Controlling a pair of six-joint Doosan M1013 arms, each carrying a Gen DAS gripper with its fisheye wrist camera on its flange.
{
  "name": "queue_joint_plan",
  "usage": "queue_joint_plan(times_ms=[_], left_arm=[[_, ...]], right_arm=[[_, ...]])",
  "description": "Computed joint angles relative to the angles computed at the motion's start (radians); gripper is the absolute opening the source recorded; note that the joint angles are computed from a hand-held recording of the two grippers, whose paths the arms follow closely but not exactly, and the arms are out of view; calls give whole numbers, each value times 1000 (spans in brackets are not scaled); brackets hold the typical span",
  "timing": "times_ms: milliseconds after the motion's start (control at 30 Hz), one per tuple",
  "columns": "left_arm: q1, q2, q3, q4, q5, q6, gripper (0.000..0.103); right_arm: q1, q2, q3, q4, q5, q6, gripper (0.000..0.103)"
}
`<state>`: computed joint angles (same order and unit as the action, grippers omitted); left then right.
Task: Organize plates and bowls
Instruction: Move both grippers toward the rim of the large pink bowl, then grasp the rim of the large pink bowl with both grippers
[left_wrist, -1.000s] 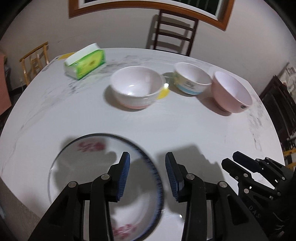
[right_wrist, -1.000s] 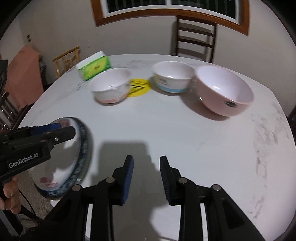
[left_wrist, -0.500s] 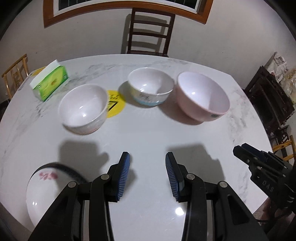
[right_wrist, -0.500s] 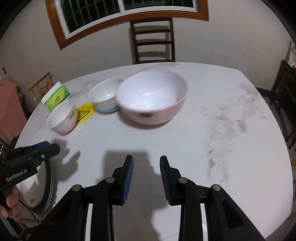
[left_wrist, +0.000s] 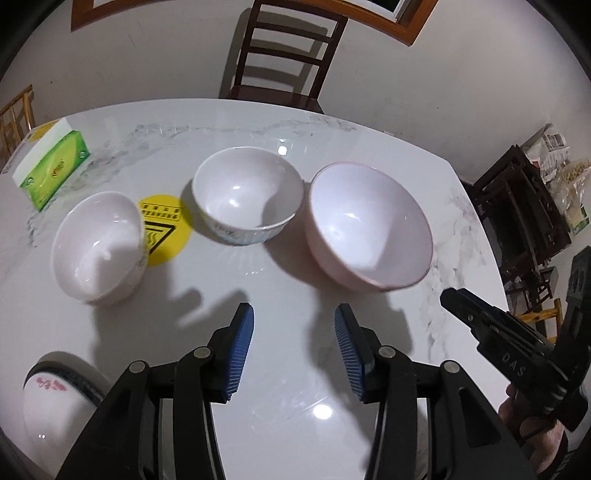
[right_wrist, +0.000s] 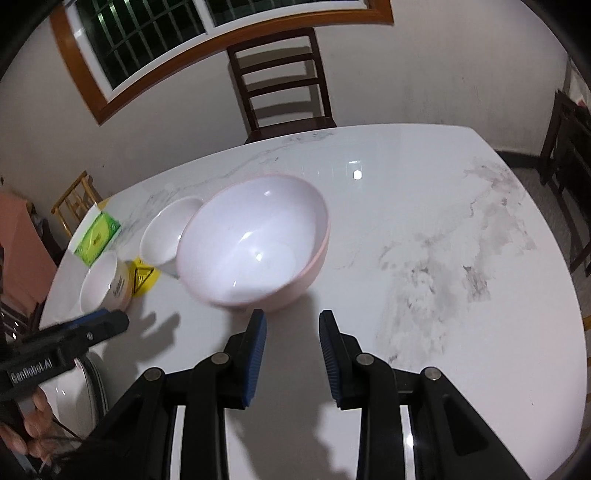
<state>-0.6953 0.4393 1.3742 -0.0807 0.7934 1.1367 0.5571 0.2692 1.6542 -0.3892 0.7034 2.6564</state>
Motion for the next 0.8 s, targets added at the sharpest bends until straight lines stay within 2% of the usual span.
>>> queue_joint_plan(times_ms=[167,333,633,800], left_arm=[[12,40,-58,-86,30,31,42],[17,86,-122,-123,67,29,42],[24,149,-195,-141,120,17,41],[22,158,-199,-132,133,10,37]], right_arm=[[-41,21,-35,49,11,-51,30],[-72,56,-80,125,42,-117,30],[-95,115,-131,164,101,-159,30],[-97,133,-139,160,109,-159,30]])
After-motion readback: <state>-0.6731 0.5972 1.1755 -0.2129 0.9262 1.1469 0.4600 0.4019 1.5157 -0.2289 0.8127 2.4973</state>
